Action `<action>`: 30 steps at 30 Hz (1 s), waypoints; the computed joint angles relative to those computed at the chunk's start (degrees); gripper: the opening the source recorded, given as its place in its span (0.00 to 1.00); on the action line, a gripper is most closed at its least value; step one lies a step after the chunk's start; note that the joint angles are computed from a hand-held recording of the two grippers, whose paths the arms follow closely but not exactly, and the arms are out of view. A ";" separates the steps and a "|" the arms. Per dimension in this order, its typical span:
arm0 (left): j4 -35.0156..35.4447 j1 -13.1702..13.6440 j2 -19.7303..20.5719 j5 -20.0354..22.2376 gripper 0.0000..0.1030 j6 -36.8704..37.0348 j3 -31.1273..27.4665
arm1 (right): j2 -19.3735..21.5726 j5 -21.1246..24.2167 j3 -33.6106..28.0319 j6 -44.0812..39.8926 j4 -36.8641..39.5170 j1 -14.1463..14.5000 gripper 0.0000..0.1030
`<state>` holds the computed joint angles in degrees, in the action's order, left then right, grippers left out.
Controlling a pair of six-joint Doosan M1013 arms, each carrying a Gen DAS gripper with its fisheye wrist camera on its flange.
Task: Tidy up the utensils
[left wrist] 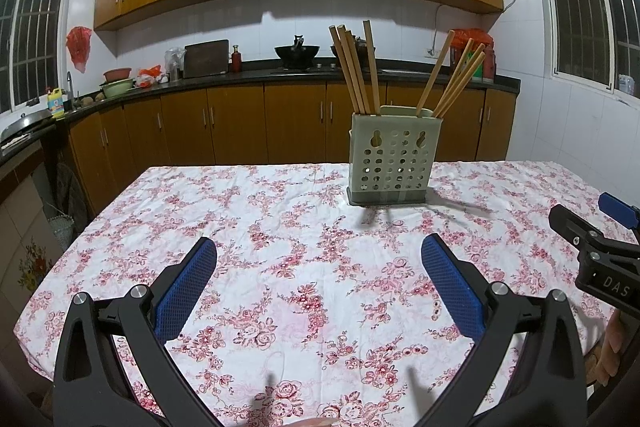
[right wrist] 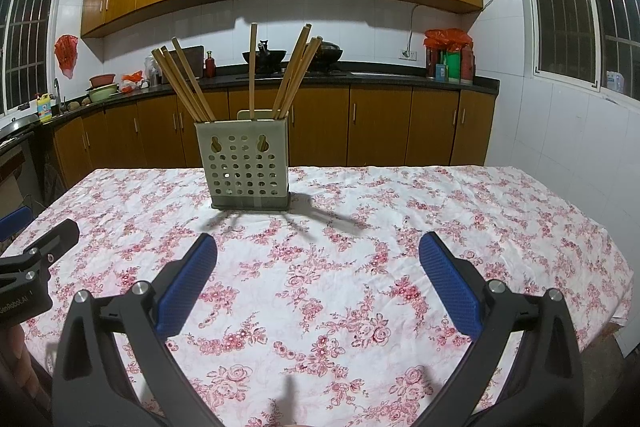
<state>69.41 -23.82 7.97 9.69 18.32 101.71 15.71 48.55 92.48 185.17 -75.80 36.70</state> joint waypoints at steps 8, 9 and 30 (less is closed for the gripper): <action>1.60 -0.09 -0.14 0.11 0.98 -1.65 0.48 | 0.01 -0.05 0.08 0.10 0.01 0.01 0.96; 1.48 -0.10 -0.17 0.10 0.98 -1.54 0.51 | 0.00 -0.11 0.06 0.06 0.01 -0.04 0.96; -6.35 0.35 -0.31 -0.09 0.98 5.76 0.49 | -0.11 -0.29 0.18 0.04 0.09 -0.16 0.96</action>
